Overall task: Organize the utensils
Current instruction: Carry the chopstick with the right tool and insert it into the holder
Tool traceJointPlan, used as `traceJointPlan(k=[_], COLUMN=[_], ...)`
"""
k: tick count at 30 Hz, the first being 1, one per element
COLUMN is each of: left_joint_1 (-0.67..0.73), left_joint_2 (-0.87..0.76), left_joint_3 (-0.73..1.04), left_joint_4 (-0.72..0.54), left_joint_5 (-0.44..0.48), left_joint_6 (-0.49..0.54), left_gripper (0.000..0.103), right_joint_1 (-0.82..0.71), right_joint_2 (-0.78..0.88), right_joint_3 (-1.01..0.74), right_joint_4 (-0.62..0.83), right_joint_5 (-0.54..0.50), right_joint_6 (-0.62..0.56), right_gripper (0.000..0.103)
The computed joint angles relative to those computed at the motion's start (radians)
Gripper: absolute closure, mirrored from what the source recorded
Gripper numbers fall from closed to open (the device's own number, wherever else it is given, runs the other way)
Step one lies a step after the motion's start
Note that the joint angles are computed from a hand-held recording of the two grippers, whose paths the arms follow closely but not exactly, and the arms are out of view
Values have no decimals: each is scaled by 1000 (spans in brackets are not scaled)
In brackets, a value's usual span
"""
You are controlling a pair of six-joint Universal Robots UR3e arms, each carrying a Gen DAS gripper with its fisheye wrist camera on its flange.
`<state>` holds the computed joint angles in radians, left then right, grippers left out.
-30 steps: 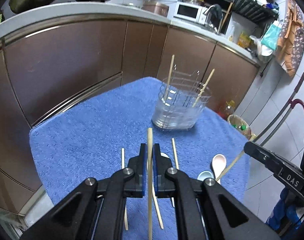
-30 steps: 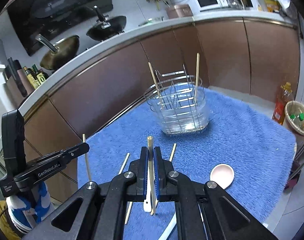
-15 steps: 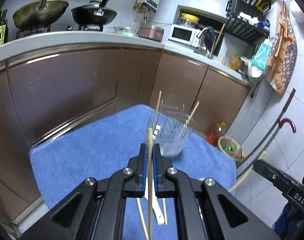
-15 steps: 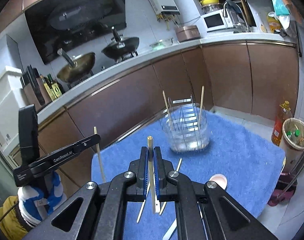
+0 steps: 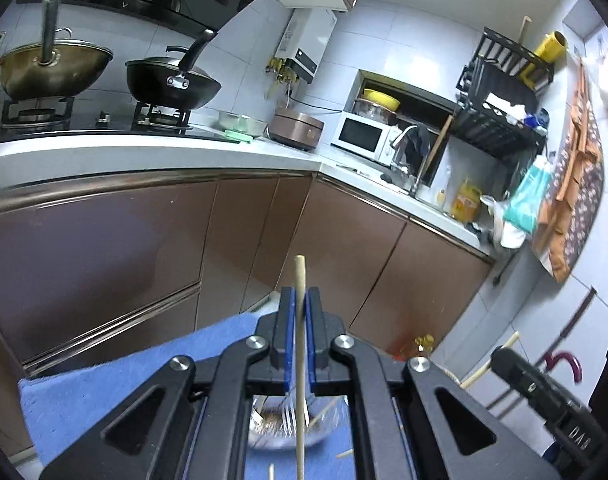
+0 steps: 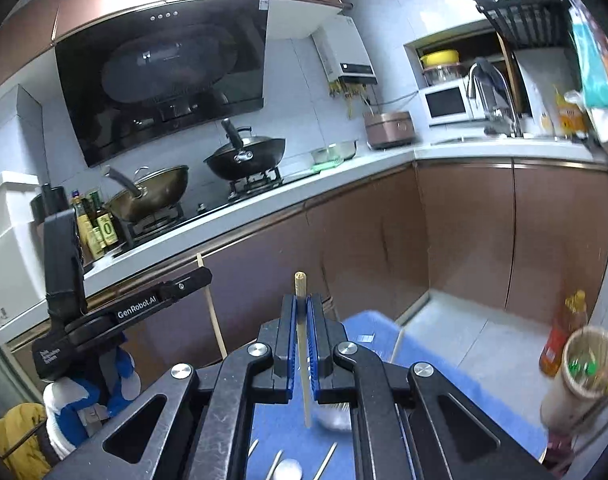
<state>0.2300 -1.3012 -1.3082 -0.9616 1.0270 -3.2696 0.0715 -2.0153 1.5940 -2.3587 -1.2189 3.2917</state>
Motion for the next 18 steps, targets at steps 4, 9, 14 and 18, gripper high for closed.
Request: traceJointPlan(k=[4, 9, 14, 18], left_joint_1=[-130, -239, -306, -353], left_joint_2=[-191, -335, -427, -458], left_joint_3=[118, 154, 120, 65], left_joint_4=[73, 170, 310, 421], left_joint_5=[127, 272, 399, 481], left_joint_6=[-56, -81, -110, -120], left_gripper=[98, 98, 98, 98], right_joint_1=[-20, -45, -60, -61], right_joint_2=[80, 142, 194, 215], right_joint_3=[10, 79, 175, 240], right_joint_4=[-77, -184, -307, -373], right_joint_5=[-1, 5, 14, 12], right_joint_6=[-20, -48, -55, -64], right_gripper=[97, 97, 97, 97])
